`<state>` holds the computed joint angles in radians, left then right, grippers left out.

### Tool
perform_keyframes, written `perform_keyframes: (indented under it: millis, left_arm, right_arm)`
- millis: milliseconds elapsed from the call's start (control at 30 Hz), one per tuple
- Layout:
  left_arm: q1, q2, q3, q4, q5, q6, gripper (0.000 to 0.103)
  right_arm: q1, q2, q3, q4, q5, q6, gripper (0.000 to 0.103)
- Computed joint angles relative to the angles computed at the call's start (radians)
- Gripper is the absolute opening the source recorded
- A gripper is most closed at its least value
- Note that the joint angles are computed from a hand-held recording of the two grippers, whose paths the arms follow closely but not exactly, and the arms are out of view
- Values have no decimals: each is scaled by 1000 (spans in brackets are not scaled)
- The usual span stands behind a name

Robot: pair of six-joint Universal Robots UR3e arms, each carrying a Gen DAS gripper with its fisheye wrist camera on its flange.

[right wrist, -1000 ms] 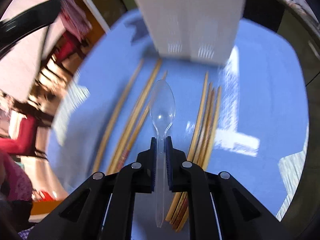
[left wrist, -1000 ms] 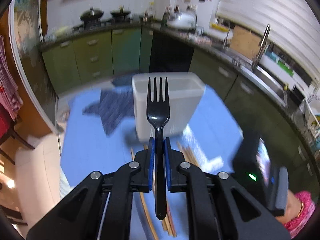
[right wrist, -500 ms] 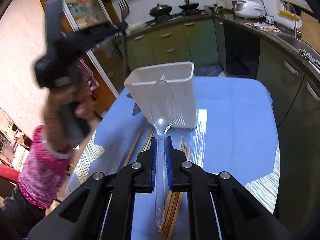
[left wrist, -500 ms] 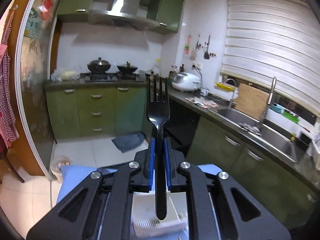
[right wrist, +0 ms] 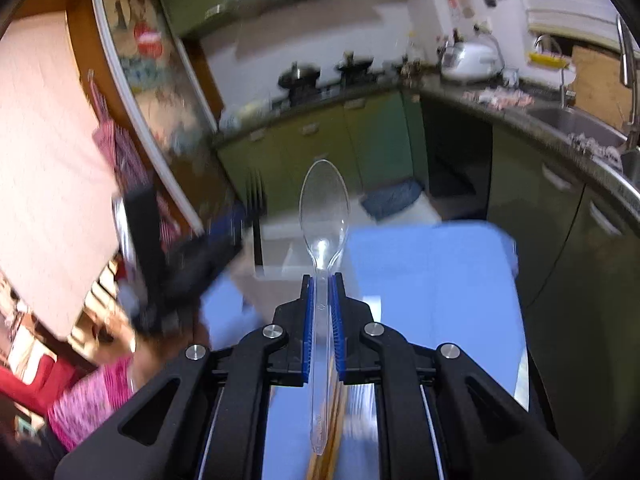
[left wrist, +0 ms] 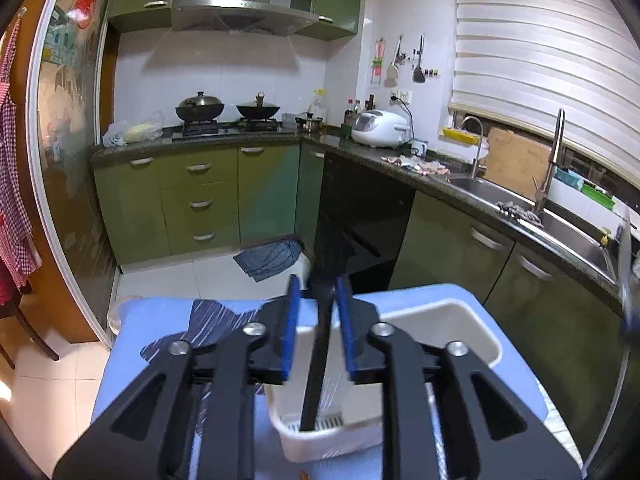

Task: Organize utensils
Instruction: 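Drop the fork into the white caddy with the left tool while the right tool drops the spoon in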

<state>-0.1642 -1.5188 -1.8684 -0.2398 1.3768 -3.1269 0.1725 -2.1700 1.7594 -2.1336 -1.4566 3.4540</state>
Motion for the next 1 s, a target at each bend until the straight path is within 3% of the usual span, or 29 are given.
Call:
perform_keyframes:
  millis: [167,300,400,500,733,833,867,1000]
  left_arm:
    - [70,127,-86,-58,-77,29,26]
    - [175,310,-166,-171,-170,72,31]
    - [271,470,-219,-294,-239,138,35]
    - [401,634,-241,-508,-345,244,37]
    - [655,882,-221,-1022,-489,535,40]
    - [693,936,-216,-1134,-478,605,43]
    - [706,951,-217,-1169,-475,629,43]
    - [612,909,-233,-1139,-376,605,43]
  right_arm:
    - [-26,123,-44,-266,-22,47,10]
    - [51,347,-156,-471,-151,73,10]
    - [111,524,-282,-535,-252,46,10]
    - [137,614,-308,-554,-278,45,10]
    - [181,615,-114,-655,-306,17,10]
    - [217,596,-30,-697,-342,3,15]
    - [229,588,-12,-701,-357,1,22]
    - [296,553,44,-706,-449,-20,33]
